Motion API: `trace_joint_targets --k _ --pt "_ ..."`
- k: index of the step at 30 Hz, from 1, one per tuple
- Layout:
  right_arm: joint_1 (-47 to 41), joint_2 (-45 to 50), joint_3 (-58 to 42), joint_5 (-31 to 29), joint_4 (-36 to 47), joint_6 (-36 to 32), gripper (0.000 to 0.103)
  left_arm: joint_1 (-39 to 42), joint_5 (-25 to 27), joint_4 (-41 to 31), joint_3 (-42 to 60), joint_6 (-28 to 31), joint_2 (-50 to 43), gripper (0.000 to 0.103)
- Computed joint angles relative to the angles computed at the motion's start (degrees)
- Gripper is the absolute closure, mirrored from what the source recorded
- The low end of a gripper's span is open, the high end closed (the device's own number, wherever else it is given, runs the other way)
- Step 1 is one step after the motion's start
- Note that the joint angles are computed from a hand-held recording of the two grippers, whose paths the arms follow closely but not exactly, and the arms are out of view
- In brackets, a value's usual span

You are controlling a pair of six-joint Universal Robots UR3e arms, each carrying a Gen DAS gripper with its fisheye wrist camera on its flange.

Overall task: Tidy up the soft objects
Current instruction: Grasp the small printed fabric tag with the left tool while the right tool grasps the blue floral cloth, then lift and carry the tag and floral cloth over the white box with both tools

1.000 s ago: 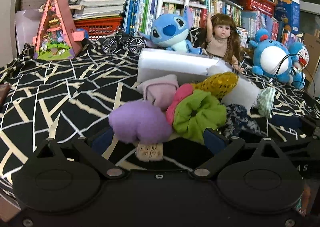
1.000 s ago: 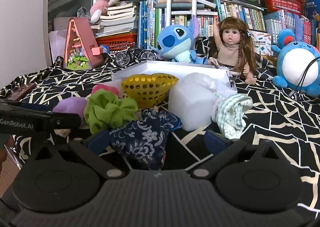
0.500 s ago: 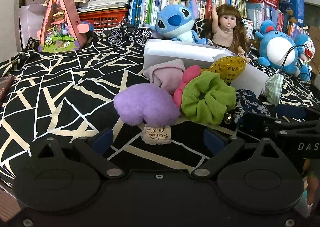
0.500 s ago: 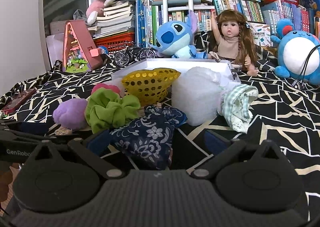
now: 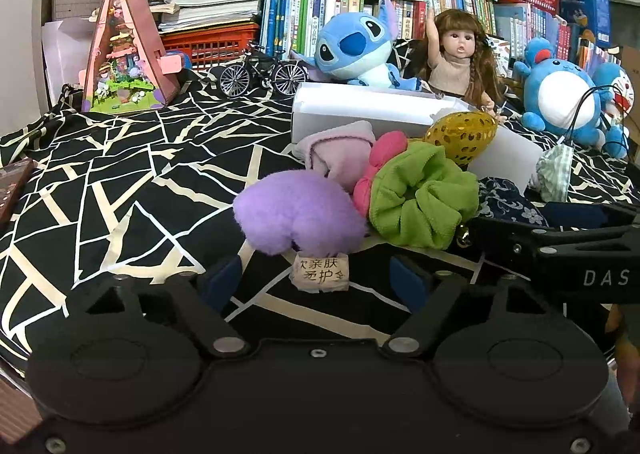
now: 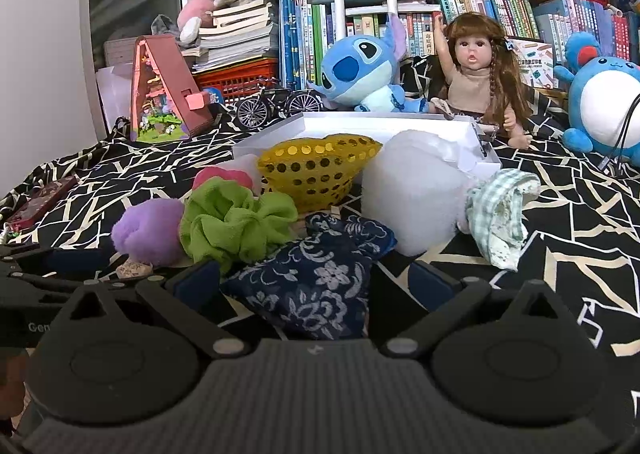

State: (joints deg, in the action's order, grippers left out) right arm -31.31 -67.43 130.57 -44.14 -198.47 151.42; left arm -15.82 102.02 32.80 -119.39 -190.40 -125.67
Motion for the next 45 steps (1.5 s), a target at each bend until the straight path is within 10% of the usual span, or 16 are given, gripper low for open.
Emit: trace_joint_targets --k 14,45 --pt "1.3 0.7 -3.6 -1.2 4.4 3.2 0.003 -0.8 2.0 -1.0 0.2 1.4 0.6 0.076" --pt "-0.2 -5.3 0.3 -1.4 8.2 -1.4 0.041 -1.3 1.6 0.0 -1.8 1.8 5.2 0.076"
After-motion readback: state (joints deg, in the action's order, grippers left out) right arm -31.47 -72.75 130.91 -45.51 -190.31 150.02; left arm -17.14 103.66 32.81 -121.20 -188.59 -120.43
